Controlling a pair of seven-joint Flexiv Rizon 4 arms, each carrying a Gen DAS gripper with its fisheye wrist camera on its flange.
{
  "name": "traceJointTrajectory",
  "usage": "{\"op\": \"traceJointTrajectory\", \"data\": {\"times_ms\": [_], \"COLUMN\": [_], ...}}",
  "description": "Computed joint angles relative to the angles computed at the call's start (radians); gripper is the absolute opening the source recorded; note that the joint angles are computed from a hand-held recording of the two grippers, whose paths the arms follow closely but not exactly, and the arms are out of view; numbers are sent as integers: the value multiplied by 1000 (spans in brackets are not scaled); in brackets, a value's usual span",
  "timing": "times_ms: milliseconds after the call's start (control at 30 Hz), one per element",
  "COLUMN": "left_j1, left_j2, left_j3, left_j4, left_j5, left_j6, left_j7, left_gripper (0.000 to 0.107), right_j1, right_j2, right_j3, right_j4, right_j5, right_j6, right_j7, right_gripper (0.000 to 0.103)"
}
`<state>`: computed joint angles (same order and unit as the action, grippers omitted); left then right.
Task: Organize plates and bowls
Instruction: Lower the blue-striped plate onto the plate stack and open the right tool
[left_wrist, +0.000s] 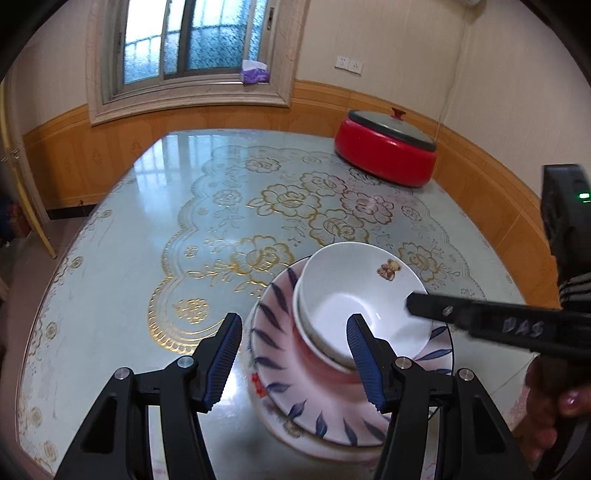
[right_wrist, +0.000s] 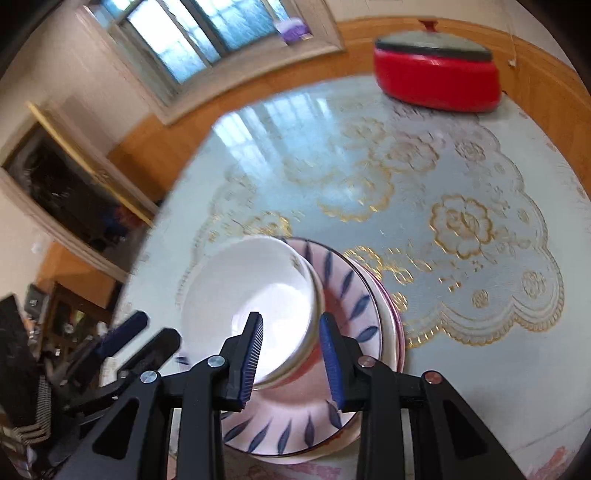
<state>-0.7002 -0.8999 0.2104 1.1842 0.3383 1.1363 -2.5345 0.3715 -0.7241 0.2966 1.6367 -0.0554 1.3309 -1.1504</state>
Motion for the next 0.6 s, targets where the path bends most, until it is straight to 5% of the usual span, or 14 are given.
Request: {"op": "traceJointTrajectory", "data": {"times_ms": [200,400,600], "left_j1": [73,80,71], "left_j2": [-52,-75,-58], "left_j3": [-97,-118,-112], "left_j4": [-63,-78,-39], "left_j5": [-93,-137,-155], "left_j6": [-47,-37,-12], "left_j7": [130,214,243], "left_gripper": [57,45,45], "right_j1": [-7,20,47], "right_j2": [-60,-80,-58], "right_j3": [7,-26,-51], "right_j4": [-87,-108,-81], "right_j5": [34,25,6], "right_j6": [-108,-124,-141], "right_j7": [38,48,81], "right_gripper": [31,27,26]}}
